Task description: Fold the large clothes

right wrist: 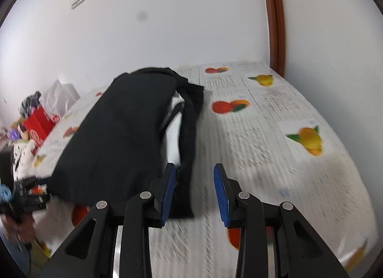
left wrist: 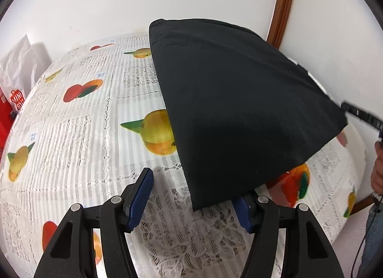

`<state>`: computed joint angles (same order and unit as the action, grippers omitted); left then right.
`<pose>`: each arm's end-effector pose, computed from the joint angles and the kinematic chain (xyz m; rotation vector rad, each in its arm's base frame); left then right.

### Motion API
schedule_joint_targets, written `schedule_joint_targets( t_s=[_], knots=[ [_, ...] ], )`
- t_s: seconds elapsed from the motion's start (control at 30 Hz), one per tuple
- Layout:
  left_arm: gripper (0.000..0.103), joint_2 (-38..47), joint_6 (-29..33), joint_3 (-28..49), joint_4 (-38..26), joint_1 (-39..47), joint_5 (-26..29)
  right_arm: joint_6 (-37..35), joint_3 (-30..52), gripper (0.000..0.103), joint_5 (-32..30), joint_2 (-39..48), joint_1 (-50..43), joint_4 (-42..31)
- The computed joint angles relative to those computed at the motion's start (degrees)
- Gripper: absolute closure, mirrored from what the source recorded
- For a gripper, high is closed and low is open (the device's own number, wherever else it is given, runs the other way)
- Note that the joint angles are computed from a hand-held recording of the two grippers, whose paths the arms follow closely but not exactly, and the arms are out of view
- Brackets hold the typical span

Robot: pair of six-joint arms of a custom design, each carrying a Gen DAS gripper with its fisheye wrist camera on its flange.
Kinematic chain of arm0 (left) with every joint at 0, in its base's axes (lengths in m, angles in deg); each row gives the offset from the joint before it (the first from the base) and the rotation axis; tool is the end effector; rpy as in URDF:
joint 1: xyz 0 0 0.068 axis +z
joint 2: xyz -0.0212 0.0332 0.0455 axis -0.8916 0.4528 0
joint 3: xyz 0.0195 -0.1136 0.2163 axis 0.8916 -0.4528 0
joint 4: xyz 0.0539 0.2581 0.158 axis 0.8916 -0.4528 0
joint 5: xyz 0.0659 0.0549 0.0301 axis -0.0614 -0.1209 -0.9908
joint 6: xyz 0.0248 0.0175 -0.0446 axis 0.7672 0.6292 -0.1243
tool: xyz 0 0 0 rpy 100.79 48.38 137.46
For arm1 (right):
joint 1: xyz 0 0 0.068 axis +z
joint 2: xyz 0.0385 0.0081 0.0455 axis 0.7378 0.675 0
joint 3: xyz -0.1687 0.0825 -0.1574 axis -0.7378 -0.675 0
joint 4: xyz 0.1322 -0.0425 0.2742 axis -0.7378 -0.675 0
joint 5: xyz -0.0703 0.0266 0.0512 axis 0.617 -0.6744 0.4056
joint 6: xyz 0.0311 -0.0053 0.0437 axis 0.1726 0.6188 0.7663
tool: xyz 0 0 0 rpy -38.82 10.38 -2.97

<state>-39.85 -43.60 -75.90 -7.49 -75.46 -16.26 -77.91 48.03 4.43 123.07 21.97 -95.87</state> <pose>0.1723 -0.0424 0.1129 0.3351 2.4498 -0.2449 0.3112 -0.1301 0.2119 -0.1168 2.4131 0.2700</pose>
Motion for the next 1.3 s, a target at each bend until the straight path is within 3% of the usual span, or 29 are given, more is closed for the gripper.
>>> schedule_joint_targets(
  t_s=[0.23, 0.47, 0.53, 0.63, 0.73, 1.3],
  knots=[
    [0.055, -8.9, -0.3, -2.0, -6.0, -0.8, 0.3, -6.2, -2.6, 0.07, 2.7, -1.2, -0.9, -5.3],
    [0.069, -6.0, -0.5, -0.6, -4.7, -1.7, 0.8, -1.3, -3.6, 0.07, 2.5, 1.5, 2.0, -2.2],
    [0.072, -5.1, -0.4, -0.2, -4.2, -1.6, 1.0, 0.4, -2.8, 0.079, 3.9, 3.2, 3.7, -1.4],
    [0.081, -2.0, -0.4, 0.7, -2.4, -0.9, 1.8, 2.1, -1.1, 0.088, 3.5, 5.8, 5.1, -1.2],
    [0.083, 1.2, -0.4, 1.7, -0.5, -0.2, 2.2, 2.7, -0.9, 0.092, 4.2, 6.1, 6.5, 0.2],
    [0.086, 31.8, 5.8, 16.0, 11.6, 14.0, 7.8, 10.8, 12.0, 0.094, 9.4, 19.1, 17.9, 1.5]
  ],
)
